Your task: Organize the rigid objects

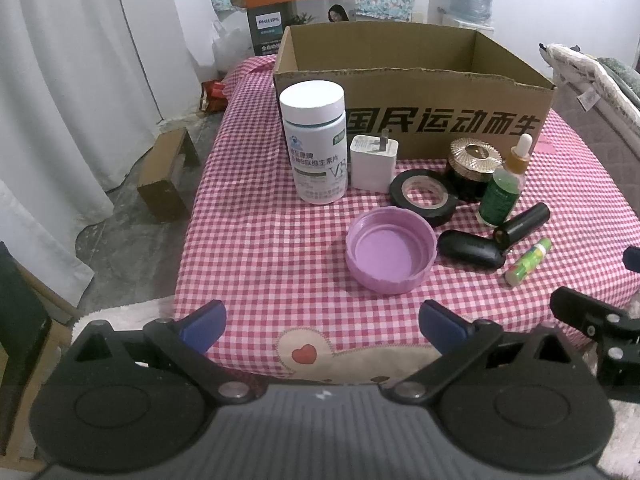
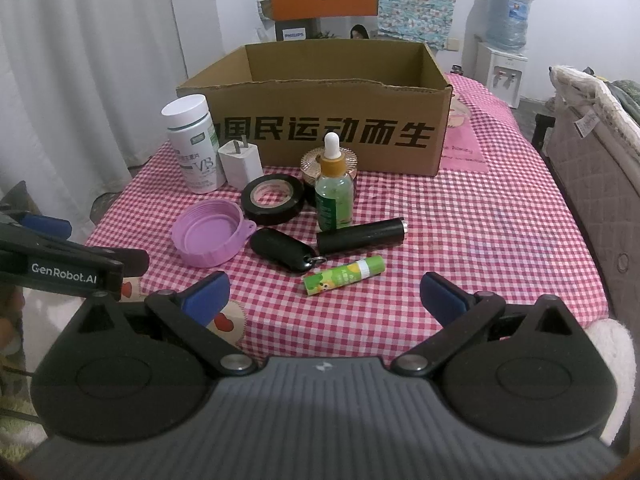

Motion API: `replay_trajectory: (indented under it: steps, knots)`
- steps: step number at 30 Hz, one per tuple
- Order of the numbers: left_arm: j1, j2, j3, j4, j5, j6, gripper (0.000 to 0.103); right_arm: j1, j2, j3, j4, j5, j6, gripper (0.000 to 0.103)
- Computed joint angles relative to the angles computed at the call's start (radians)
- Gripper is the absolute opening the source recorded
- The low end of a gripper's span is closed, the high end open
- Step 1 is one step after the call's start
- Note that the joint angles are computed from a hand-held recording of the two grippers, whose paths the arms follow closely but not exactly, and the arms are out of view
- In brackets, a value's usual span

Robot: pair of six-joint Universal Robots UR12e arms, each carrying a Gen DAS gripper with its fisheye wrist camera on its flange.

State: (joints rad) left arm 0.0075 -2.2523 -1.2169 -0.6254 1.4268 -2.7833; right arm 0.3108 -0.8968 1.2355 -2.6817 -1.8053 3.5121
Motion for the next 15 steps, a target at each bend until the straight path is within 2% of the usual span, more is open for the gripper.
replay_trajectory:
  steps: [15]
  knots:
    - [0.000,0.000,0.000,-0.004,0.014,0.005,0.103,0.000,0.003,-0.003,-0.001,0.007,-0.011,0.102]
